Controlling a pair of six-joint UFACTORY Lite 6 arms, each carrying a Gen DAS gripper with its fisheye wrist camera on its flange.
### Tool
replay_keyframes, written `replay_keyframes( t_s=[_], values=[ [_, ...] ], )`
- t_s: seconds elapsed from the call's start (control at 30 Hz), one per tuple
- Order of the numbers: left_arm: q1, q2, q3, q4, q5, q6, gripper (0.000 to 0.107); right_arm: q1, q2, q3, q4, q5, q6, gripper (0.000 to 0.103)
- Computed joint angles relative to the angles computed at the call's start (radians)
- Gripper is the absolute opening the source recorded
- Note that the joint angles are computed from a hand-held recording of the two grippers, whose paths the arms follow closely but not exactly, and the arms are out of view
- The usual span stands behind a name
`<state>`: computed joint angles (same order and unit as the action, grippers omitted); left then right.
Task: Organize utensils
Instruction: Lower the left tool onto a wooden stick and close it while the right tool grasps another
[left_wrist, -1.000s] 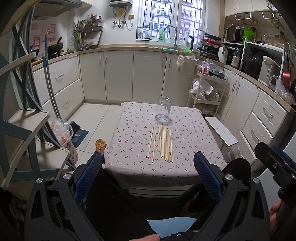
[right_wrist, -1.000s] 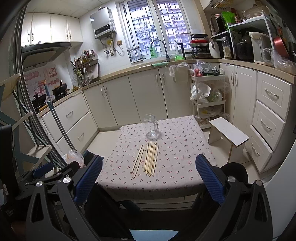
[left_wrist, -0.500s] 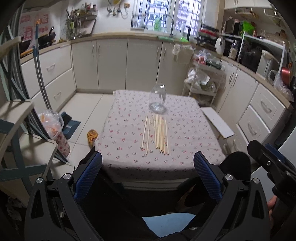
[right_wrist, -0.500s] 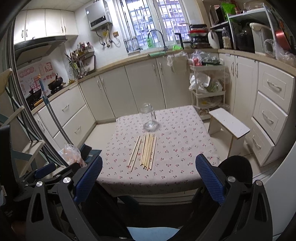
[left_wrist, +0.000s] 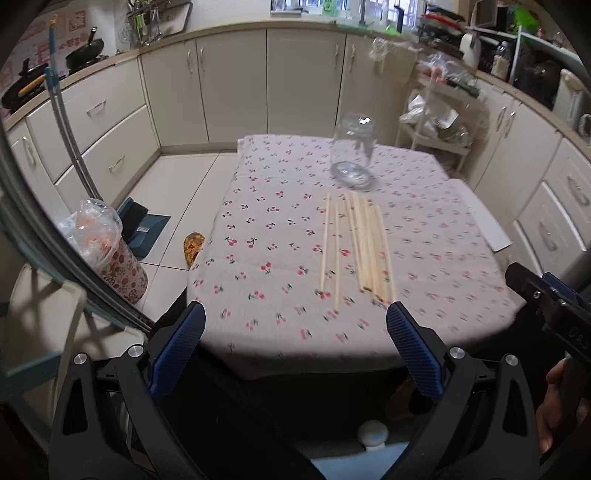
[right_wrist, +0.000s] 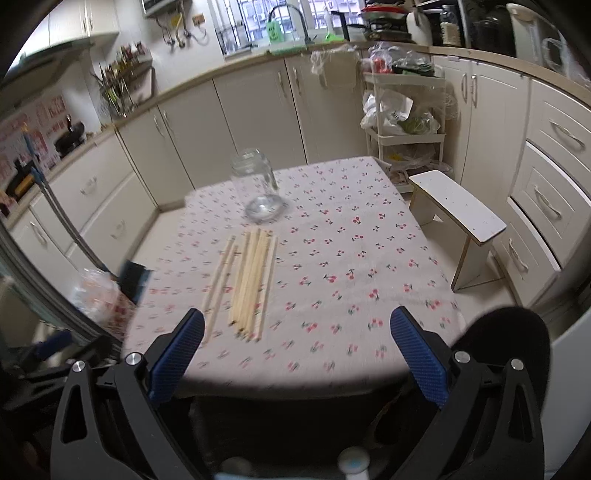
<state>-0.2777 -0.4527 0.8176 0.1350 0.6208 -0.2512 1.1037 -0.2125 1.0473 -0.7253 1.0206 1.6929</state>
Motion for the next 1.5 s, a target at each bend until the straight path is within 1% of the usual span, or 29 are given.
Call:
replay_keyframes(
  t_s=[0.07, 0.1, 0.13, 0.17, 0.23, 0.3, 0.33, 0.4, 0.47, 0.5, 0.57, 0.6, 0.7, 0.77, 0.8, 0.83, 0.97, 1.0, 1.03, 1.07, 1.1, 1.17, 1.2, 1.23, 1.3, 1.37, 1.43, 1.5],
  values=[
    [0.02, 0.151, 0.044, 0.006, -0.089, -0.006, 0.095, -0.099, 0.034, -0.036, 0.01, -0.135, -0.062, 0.096],
    [0.023, 0.198, 0.061, 0.005, -0.115, -0.009, 0.095, -0.147, 0.072, -0.04, 0.011, -0.195, -0.103, 0.091],
    [0.029, 0.272, 0.094, -0.007, -0.152, 0.001, 0.095, -0.189, 0.114, -0.031, 0.03, -0.245, -0.147, 0.08],
    [0.03, 0.338, 0.125, 0.009, -0.185, -0.013, 0.095, -0.256, 0.152, -0.034, 0.075, -0.334, -0.218, 0.075],
    [0.018, 0.477, 0.209, 0.07, -0.228, -0.067, 0.095, -0.329, 0.236, -0.004, 0.124, -0.421, -0.295, 0.059],
    [0.003, 0.6, 0.302, 0.146, -0.256, -0.135, 0.095, -0.391, 0.321, 0.037, 0.181, -0.493, -0.383, 0.051],
    [-0.003, 0.678, 0.368, 0.183, -0.26, -0.164, 0.095, -0.412, 0.364, 0.064, 0.193, -0.521, -0.408, 0.05],
    [0.001, 0.817, 0.509, 0.141, -0.254, -0.122, 0.095, -0.442, 0.453, 0.139, 0.221, -0.538, -0.459, 0.047],
    [0.002, 0.907, 0.606, 0.149, -0.248, -0.124, 0.095, -0.466, 0.526, 0.207, 0.25, -0.554, -0.511, 0.046],
    [0.002, 0.992, 0.7, 0.157, -0.235, -0.127, 0.095, -0.48, 0.57, 0.249, 0.268, -0.554, -0.548, 0.045],
    [0.009, 1.085, 0.811, 0.11, -0.209, -0.08, 0.095, -0.509, 0.65, 0.332, 0.333, -0.548, -0.641, 0.041],
    [0.007, 1.153, 0.898, 0.109, -0.187, -0.076, 0.095, -0.513, 0.683, 0.367, 0.341, -0.542, -0.658, 0.039],
    [0.007, 1.275, 1.053, 0.079, -0.151, -0.024, 0.093, -0.532, 0.77, 0.461, 0.378, -0.514, -0.736, 0.035],
    [0.006, 1.324, 1.116, 0.062, -0.126, 0.003, 0.092, -0.536, 0.802, 0.49, 0.388, -0.52, -0.773, 0.032],
    [0.006, 1.338, 1.132, 0.066, -0.123, 0.006, 0.091, -0.535, 0.806, 0.494, 0.375, -0.523, -0.773, 0.032],
    [0.003, 1.376, 1.184, 0.07, -0.102, 0.008, 0.091, -0.535, 0.816, 0.507, 0.364, -0.521, -0.784, 0.032],
    [-0.002, 1.492, 1.35, 0.067, -0.036, 0.031, 0.085, -0.537, 0.838, 0.538, 0.333, -0.508, -0.82, 0.031],
    [-0.001, 1.511, 1.379, 0.065, -0.024, 0.036, 0.082, -0.539, 0.842, 0.543, 0.321, -0.498, -0.821, 0.027],
    [-0.002, 1.545, 1.43, 0.06, -0.005, 0.047, 0.081, -0.551, 0.851, 0.549, 0.346, -0.487, -0.851, 0.023],
    [-0.004, 1.579, 1.483, 0.059, 0.017, 0.055, 0.079, -0.567, 0.836, 0.522, 0.364, -0.513, -0.866, 0.021],
    [-0.004, 1.596, 1.508, 0.057, 0.027, 0.061, 0.078, -0.574, 0.83, 0.514, 0.375, -0.515, -0.873, 0.019],
    [-0.009, 1.655, 1.595, 0.057, 0.064, 0.078, 0.077, -0.594, 0.801, 0.484, 0.46, -0.546, -0.945, 0.019],
    [-0.015, 1.693, 1.654, 0.058, 0.088, 0.089, 0.076, -0.593, 0.795, 0.479, 0.469, -0.556, -0.95, 0.019],
    [-0.02, 1.705, 1.67, 0.064, 0.097, 0.091, 0.074, -0.592, 0.795, 0.481, 0.485, -0.559, -0.966, 0.021],
    [-0.028, 1.712, 1.674, 0.073, 0.082, 0.085, 0.072, -0.595, 0.802, 0.488, 0.56, -0.579, -1.03, 0.022],
    [-0.033, 1.738, 1.719, 0.069, 0.099, 0.093, 0.069, -0.59, 0.816, 0.503, 0.566, -0.59, -1.031, 0.027],
    [-0.034, 1.78, 1.795, 0.055, 0.13, 0.111, 0.065, -0.584, 0.84, 0.532, 0.555, -0.575, -1.021, 0.027],
    [-0.035, 1.778, 1.791, 0.043, 0.125, 0.135, 0.059, -0.566, 0.86, 0.555, 0.486, -0.548, -0.966, 0.027]
  ],
)
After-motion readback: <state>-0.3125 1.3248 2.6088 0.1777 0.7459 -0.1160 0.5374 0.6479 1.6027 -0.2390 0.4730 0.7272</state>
